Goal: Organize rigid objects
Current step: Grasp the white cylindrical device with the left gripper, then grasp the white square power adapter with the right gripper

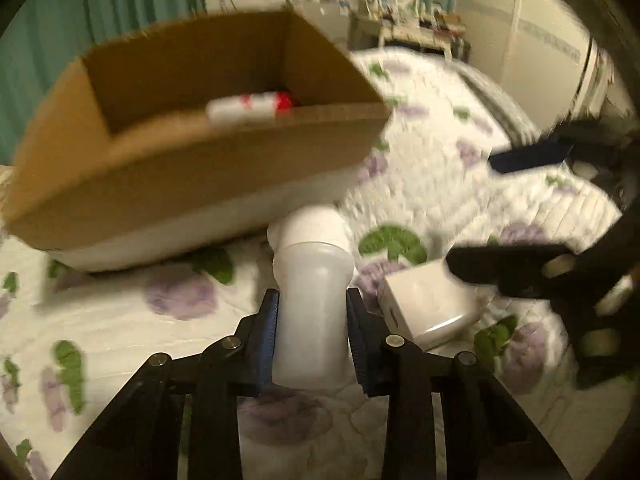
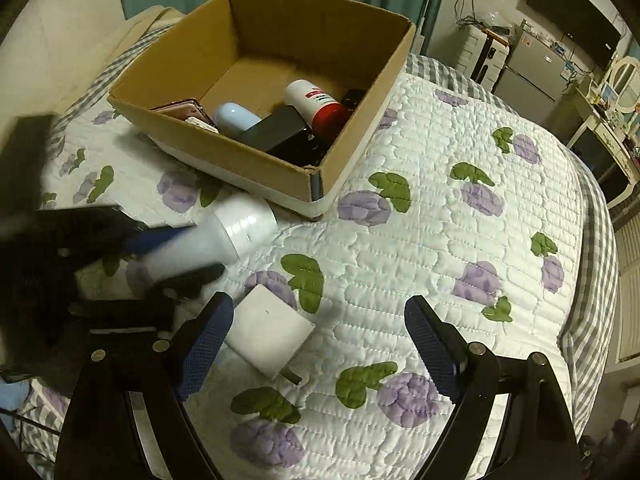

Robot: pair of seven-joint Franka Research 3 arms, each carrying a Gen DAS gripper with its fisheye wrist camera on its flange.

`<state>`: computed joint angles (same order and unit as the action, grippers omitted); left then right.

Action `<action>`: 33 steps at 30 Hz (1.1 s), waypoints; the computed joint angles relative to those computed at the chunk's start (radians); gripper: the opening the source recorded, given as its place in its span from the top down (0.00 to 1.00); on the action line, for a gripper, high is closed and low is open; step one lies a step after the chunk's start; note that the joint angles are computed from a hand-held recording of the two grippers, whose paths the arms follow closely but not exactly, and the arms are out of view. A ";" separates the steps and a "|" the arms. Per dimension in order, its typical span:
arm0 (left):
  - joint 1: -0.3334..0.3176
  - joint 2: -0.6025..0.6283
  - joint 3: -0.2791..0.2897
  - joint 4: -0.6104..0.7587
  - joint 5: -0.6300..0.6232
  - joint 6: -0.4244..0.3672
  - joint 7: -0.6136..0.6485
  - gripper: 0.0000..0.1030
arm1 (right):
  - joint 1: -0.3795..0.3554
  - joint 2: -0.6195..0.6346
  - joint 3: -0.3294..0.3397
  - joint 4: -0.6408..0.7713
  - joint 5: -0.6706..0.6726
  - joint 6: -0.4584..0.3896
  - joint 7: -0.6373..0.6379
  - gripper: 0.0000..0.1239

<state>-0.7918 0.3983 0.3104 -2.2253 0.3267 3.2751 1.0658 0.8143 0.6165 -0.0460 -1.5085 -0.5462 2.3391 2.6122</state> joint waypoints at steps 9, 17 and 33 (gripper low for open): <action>-0.348 -0.093 0.362 -0.147 -0.143 0.026 0.028 0.69 | -0.040 0.160 0.057 0.209 0.184 -0.098 -0.217 0.29; -0.281 -0.100 0.287 -0.160 -0.218 0.035 0.113 0.69 | -0.030 0.275 0.034 0.374 0.299 -0.204 -0.280 0.29; -0.461 -0.122 0.417 -0.210 -0.471 0.082 0.319 0.69 | 0.038 0.155 -0.021 0.230 0.183 -0.096 -0.214 0.44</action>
<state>-1.2529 0.2762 0.7275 -2.4356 -0.1447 3.3572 1.3847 0.8524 0.7711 -0.0666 -1.2787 -0.3636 2.2436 2.3986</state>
